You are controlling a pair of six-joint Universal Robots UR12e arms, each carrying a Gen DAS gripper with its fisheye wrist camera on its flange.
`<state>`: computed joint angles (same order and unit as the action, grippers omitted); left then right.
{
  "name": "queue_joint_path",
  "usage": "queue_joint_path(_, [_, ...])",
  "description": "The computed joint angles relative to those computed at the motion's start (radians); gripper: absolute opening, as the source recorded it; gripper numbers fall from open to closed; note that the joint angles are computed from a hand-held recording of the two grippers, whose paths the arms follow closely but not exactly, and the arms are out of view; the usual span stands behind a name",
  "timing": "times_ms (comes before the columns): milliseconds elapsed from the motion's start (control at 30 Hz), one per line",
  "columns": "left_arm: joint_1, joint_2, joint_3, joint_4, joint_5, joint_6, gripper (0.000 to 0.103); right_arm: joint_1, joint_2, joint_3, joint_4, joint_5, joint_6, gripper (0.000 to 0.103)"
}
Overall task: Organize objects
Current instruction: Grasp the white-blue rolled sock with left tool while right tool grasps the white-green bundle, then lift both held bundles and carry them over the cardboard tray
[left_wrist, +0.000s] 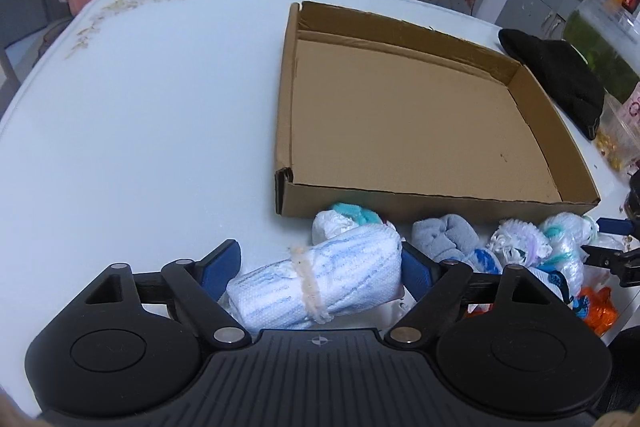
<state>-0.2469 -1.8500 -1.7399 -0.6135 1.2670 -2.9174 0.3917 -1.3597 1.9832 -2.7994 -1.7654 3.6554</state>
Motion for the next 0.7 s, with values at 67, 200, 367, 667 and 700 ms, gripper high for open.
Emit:
queue_joint_path(67, [0.000,0.000,-0.002,0.008,0.001,-0.003,0.086,-0.002,0.000,0.002,-0.013,-0.002,0.008,0.102])
queue_joint_path(200, [0.007,0.006,-0.012,0.034,-0.024,-0.007,0.086,-0.002,0.002,0.000,-0.021,-0.001,0.021,0.102])
queue_joint_path(367, [0.009,0.008,-0.017,0.050,-0.027,-0.009,0.086,0.015,0.021,-0.021,-0.021,-0.044,-0.020,0.080])
queue_joint_path(667, [0.028,0.001,-0.016,0.052,-0.040,-0.053,0.086,0.010,0.010,-0.005,-0.052,-0.054,-0.008,0.057])
queue_joint_path(700, [0.029,0.002,-0.019,0.058,-0.042,-0.055,0.086,0.010,0.011,-0.006,-0.052,-0.054,-0.013,0.057])
